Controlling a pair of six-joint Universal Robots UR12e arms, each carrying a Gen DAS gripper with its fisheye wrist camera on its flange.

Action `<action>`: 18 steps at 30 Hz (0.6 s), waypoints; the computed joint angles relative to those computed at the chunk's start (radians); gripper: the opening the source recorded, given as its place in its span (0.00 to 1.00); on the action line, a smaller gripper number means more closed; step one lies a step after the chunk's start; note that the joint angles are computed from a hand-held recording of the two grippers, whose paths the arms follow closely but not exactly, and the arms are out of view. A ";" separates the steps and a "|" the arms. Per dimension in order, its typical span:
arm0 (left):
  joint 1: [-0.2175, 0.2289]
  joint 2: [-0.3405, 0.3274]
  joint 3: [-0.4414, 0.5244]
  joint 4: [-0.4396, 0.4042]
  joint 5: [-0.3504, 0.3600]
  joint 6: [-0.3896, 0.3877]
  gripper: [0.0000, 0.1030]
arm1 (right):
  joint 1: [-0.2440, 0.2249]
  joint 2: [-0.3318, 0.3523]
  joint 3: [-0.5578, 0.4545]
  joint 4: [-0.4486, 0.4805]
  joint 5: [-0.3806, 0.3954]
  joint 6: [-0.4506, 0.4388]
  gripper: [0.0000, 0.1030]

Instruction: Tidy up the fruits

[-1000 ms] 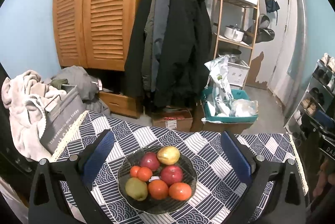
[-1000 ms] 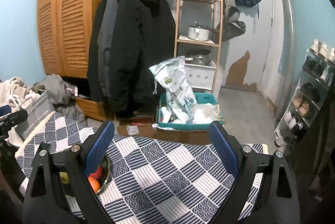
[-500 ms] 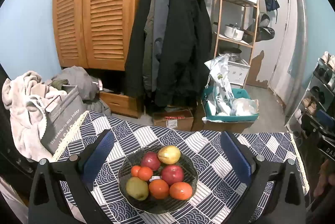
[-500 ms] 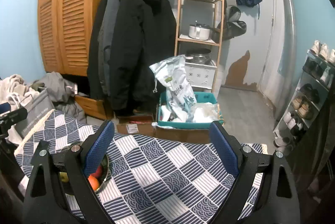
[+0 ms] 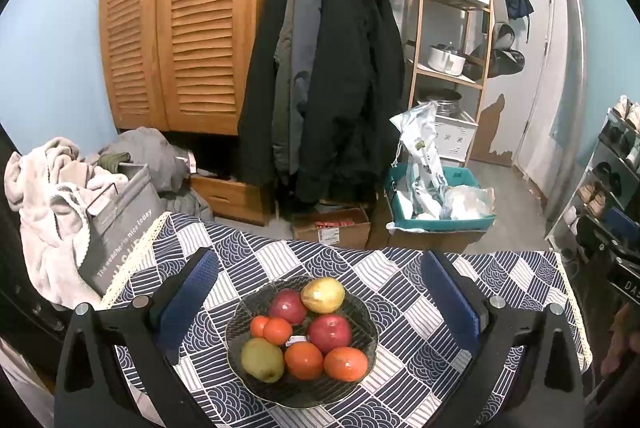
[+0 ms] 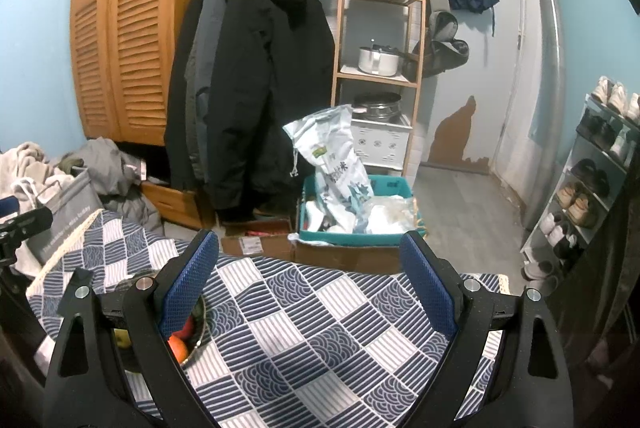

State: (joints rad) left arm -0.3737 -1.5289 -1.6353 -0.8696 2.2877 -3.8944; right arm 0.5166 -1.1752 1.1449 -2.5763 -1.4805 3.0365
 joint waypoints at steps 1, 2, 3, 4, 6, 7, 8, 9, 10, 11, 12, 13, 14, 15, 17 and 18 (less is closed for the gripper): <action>0.000 0.000 0.000 0.000 0.000 -0.001 0.99 | 0.000 0.000 -0.001 0.000 0.001 0.000 0.88; 0.000 0.000 0.001 -0.002 0.000 -0.002 0.99 | 0.000 0.001 -0.002 -0.001 0.001 0.000 0.88; 0.000 -0.001 0.001 -0.003 -0.001 -0.003 0.99 | 0.000 0.001 -0.003 0.000 0.001 0.000 0.88; 0.000 0.000 0.002 -0.004 -0.001 -0.004 0.99 | 0.000 0.001 0.000 -0.004 0.002 0.000 0.88; 0.000 -0.001 0.001 0.000 -0.002 0.001 0.99 | 0.000 0.001 -0.003 0.001 0.001 -0.001 0.88; 0.000 -0.001 0.001 0.001 -0.001 0.002 0.99 | 0.000 0.001 -0.003 0.001 0.001 -0.001 0.88; 0.000 -0.001 0.001 0.000 0.000 0.003 0.99 | 0.000 0.001 -0.002 0.002 0.001 -0.002 0.88; 0.000 -0.001 0.001 0.000 0.002 0.005 0.99 | 0.000 0.001 -0.004 0.002 0.000 -0.001 0.88; 0.000 -0.002 0.003 0.000 0.002 0.007 0.99 | 0.000 0.001 -0.003 0.001 -0.001 -0.001 0.88; 0.000 -0.002 0.003 -0.002 0.002 0.008 0.99 | 0.000 0.002 -0.004 0.002 -0.001 0.000 0.88; 0.001 -0.004 0.005 -0.003 0.001 0.008 0.99 | 0.000 0.002 -0.004 0.002 -0.001 0.000 0.88; 0.000 -0.003 0.005 -0.003 0.000 0.007 0.99 | -0.001 0.000 -0.001 0.000 0.001 0.002 0.88; 0.000 -0.004 0.005 -0.002 0.002 0.006 0.99 | -0.002 -0.001 0.000 0.000 0.002 0.001 0.88; 0.000 -0.004 0.005 -0.002 0.002 0.006 0.99 | -0.002 -0.001 0.000 0.001 0.003 0.000 0.88; 0.000 -0.004 0.005 -0.002 0.003 0.008 0.99 | -0.003 -0.001 0.000 0.000 0.003 -0.002 0.88; 0.000 -0.004 0.005 -0.002 0.003 0.008 0.99 | -0.003 -0.001 -0.001 0.001 0.003 -0.002 0.88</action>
State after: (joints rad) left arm -0.3742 -1.5332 -1.6302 -0.8715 2.2910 -3.8867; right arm 0.5139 -1.1759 1.1444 -2.5752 -1.4775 3.0344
